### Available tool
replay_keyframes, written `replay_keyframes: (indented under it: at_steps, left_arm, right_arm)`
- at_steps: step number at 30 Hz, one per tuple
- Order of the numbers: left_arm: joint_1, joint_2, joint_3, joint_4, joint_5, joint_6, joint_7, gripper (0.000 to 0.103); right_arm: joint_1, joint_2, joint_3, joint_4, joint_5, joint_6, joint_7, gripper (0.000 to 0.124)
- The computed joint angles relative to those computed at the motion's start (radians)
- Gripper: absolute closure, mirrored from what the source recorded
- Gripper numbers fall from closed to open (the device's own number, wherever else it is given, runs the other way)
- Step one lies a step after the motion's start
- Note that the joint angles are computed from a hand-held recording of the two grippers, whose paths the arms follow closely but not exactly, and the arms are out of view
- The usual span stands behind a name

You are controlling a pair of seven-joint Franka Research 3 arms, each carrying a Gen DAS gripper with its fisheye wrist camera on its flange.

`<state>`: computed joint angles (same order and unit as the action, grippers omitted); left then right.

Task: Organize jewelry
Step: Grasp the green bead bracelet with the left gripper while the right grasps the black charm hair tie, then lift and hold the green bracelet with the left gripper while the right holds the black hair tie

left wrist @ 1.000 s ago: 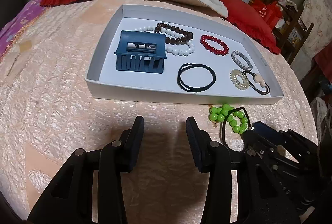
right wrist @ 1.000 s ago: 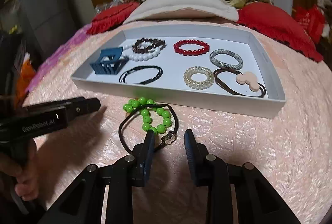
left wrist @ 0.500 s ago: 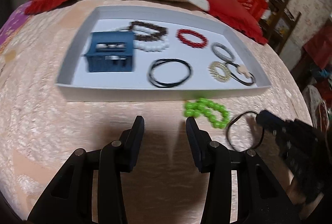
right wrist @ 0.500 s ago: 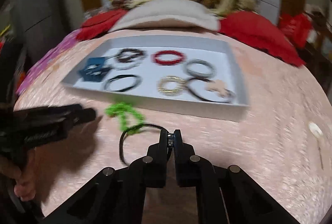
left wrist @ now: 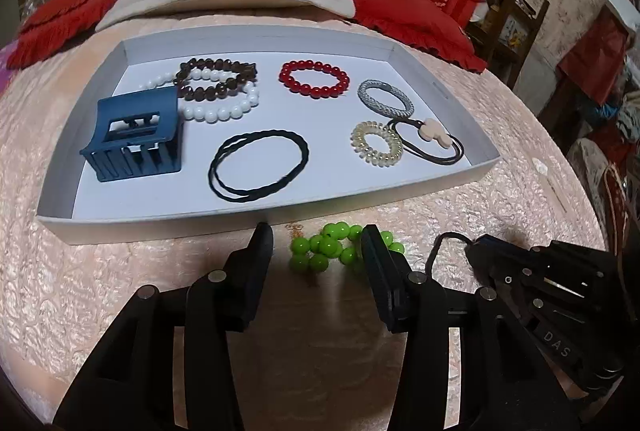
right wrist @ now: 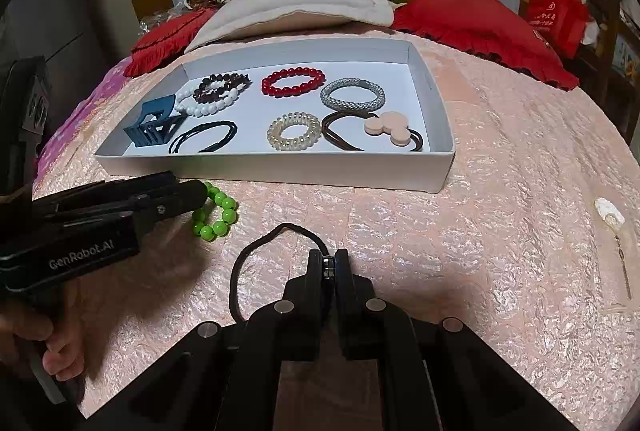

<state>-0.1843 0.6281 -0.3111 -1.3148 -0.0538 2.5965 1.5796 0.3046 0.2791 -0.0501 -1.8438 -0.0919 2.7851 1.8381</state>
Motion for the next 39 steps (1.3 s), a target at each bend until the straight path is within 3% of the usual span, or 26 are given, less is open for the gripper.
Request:
replay_keyframes:
  at_steps: [1, 2, 6, 18, 29, 39]
  left_arm:
    - [0.001, -0.002, -0.003, -0.005, 0.001, 0.002, 0.007, 0.062]
    - [0.004, -0.005, -0.008, -0.012, 0.0, 0.005, 0.018, 0.074]
    - [0.04, -0.016, -0.054, -0.029, -0.051, -0.024, 0.088, 0.095]
    - [0.07, -0.113, -0.048, -0.149, -0.14, 0.048, 0.128, 0.095]
    - [0.047, -0.12, 0.003, -0.141, -0.081, 0.029, 0.022, 0.095]
    - [0.029, -0.118, 0.017, -0.141, -0.022, 0.034, -0.015, 0.095]
  right_arm:
    - [0.004, 0.0, -0.002, 0.0, -0.004, 0.0, 0.005, 0.119]
    - [0.003, 0.0, -0.001, 0.0, -0.003, 0.0, 0.005, 0.119]
    - [0.006, -0.003, -0.002, -0.006, -0.005, 0.004, 0.012, 0.119]
    - [0.003, -0.011, 0.014, -0.019, 0.023, 0.032, -0.018, 0.119]
    - [-0.007, -0.06, 0.037, -0.083, 0.098, 0.188, -0.086, 0.119]
    - [0.013, -0.056, 0.021, -0.08, 0.119, 0.194, -0.105, 0.119]
